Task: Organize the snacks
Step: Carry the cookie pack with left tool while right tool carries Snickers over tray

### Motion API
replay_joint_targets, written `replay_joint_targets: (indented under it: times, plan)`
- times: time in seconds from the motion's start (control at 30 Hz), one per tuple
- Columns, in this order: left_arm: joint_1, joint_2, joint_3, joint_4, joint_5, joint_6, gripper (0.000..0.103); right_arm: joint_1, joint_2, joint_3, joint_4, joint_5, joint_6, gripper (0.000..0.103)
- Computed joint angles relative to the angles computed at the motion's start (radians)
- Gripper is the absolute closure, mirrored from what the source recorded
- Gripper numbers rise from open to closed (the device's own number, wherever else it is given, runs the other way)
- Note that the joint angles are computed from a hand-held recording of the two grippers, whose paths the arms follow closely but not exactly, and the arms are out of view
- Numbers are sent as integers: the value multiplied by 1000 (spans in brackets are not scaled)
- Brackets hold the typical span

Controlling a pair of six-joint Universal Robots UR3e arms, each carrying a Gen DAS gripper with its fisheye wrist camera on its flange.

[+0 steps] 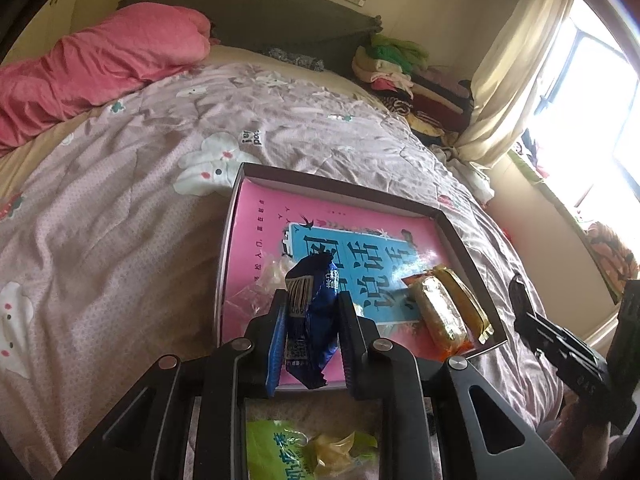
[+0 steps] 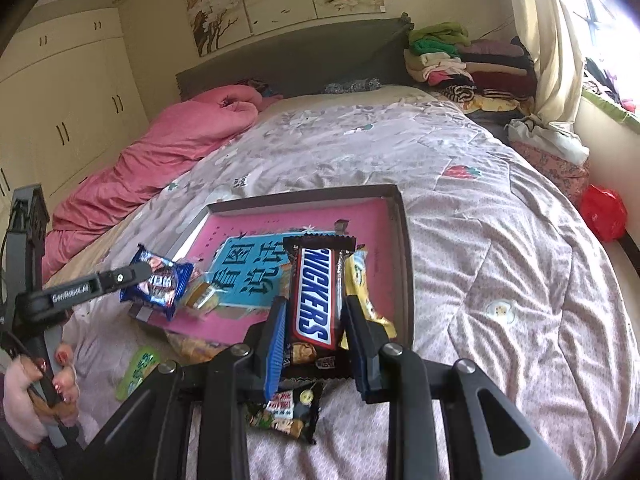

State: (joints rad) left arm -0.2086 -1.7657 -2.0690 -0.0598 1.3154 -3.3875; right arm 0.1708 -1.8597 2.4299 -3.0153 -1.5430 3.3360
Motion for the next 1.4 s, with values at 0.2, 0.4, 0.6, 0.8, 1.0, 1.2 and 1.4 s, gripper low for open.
replay_joint_targets:
  times: [0.2,0.4,0.6,0.8,1.0,1.2,1.4]
  plan:
    - [-2,-18,7,-6,-21,5,79,-13,54,-32,-23,0,-6,74]
    - [11,-50,15,5,-81,-9,79,-11,108,-59,-42,8,-5,74]
    - [27,-88,21,30,-153,-34,79,-16,143,-77,-52,18,-4,74]
    - [11,-111,43,22,-124,-30,79,-28,167,-88,-54,23,-1,74]
    - [-6,-112,50,12,-88,-8,78,-22,200,-112,-63,13,5,74]
    - [-15,-111,53,7,-68,13,78,-7,250,-158,-50,-2,5,74]
    - [-13,-110,53,4,-66,17,78,-3,309,-204,-30,1,5,74]
